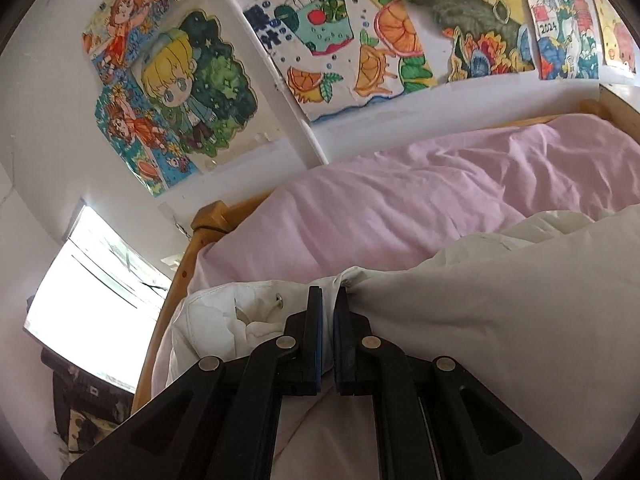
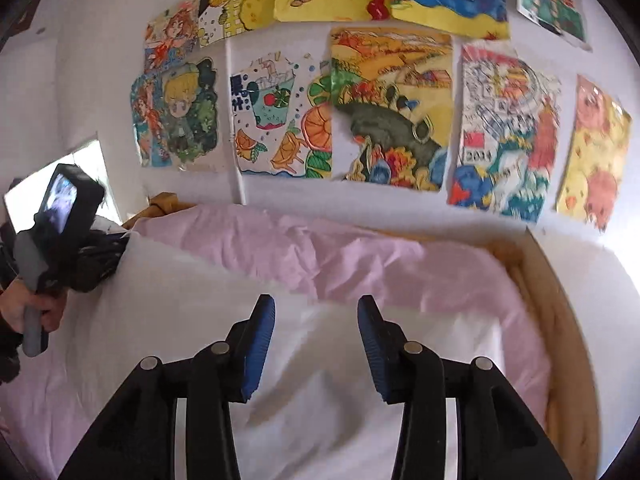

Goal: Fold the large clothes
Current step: 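Lay the jacket down and grasp its folded edge with both grippers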

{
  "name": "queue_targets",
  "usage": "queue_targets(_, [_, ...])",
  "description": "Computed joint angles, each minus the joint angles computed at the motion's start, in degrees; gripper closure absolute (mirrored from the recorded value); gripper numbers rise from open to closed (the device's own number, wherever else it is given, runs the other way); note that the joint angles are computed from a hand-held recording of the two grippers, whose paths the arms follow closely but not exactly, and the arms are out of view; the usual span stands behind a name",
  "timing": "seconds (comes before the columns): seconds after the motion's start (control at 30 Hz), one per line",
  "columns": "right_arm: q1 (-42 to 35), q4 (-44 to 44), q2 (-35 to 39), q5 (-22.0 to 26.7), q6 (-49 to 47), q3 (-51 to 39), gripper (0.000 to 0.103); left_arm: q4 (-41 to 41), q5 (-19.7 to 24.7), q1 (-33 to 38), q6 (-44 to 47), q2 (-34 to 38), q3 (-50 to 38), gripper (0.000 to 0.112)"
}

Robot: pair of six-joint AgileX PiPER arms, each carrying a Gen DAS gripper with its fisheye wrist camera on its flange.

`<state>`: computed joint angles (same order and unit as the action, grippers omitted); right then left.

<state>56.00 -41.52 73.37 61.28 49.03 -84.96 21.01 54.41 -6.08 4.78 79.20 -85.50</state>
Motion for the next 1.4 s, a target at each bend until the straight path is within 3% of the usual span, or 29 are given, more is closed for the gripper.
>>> queue_targets(0.1, [3.9, -8.2, 2.9, -0.1, 9.1, 3.4, 0.062, 0.1, 1.2, 0.1, -0.1, 2.6, -1.3, 0.107])
queue_targets(0.23, [-0.2, -14.5, 10.3, -3.7, 12.8, 5.1, 0.062, -3.3, 1.3, 2.4, 4.0, 5.5, -2.4, 0.107])
queue_targets(0.4, [-10.6, -2.5, 15.8, -11.1, 3.8, 1.9, 0.062, -5.8, -5.9, 4.3, 7.2, 7.8, 1.1, 0.107])
queue_targets(0.57, [-16.0, 7.5, 21.1, -14.2, -6.0, -2.0, 0.062, -11.9, -10.3, 6.9, 9.7, 11.7, 2.3, 0.107])
queue_targets(0.73, [-17.8, 10.2, 25.4, -15.9, -7.7, -3.3, 0.062, -30.2, -5.5, 14.0, 21.9, 17.4, -3.7, 0.107])
queue_targets(0.97, [-19.0, 10.0, 25.3, -20.6, -4.7, 1.2, 0.063, -39.1, -6.0, 17.3, 27.0, 16.6, -1.4, 0.104])
queue_targets(1.07, [-19.9, 12.8, 23.3, -21.4, -6.6, 1.9, 0.061, -43.1, 0.5, 20.5, 28.6, 15.7, -5.4, 0.102])
queue_targets(1.13, [-19.1, 10.3, 20.7, -20.9, -4.3, 2.7, 0.054, -46.9, 7.3, 23.9, 28.8, 15.0, -9.6, 0.091])
queue_targets(1.17, [-18.0, 7.2, 19.4, -20.2, -1.2, 3.1, 0.042, -48.5, 9.4, 25.2, 28.6, 14.2, -10.4, 0.083])
queue_targets(1.2, [-16.5, 3.3, 18.3, -19.0, 2.7, 3.3, 0.030, -50.5, 11.6, 26.9, 28.7, 12.8, -11.4, 0.065])
queue_targets(1.23, [-15.3, 1.1, 17.7, -17.9, 5.0, 3.3, 0.027, -52.8, 11.5, 28.5, 29.6, 10.1, -10.2, 0.046])
queue_targets(1.3, [-12.0, -2.8, 16.1, -15.7, 9.4, 2.8, 0.027, -57.6, 8.4, 31.4, 34.4, 2.7, -4.6, 0.030])
queue_targets(1.4, [-3.3, -13.0, 14.7, -9.0, 19.2, 2.5, 0.025, -63.3, 9.0, 33.9, 42.7, -5.5, 2.1, 0.029])
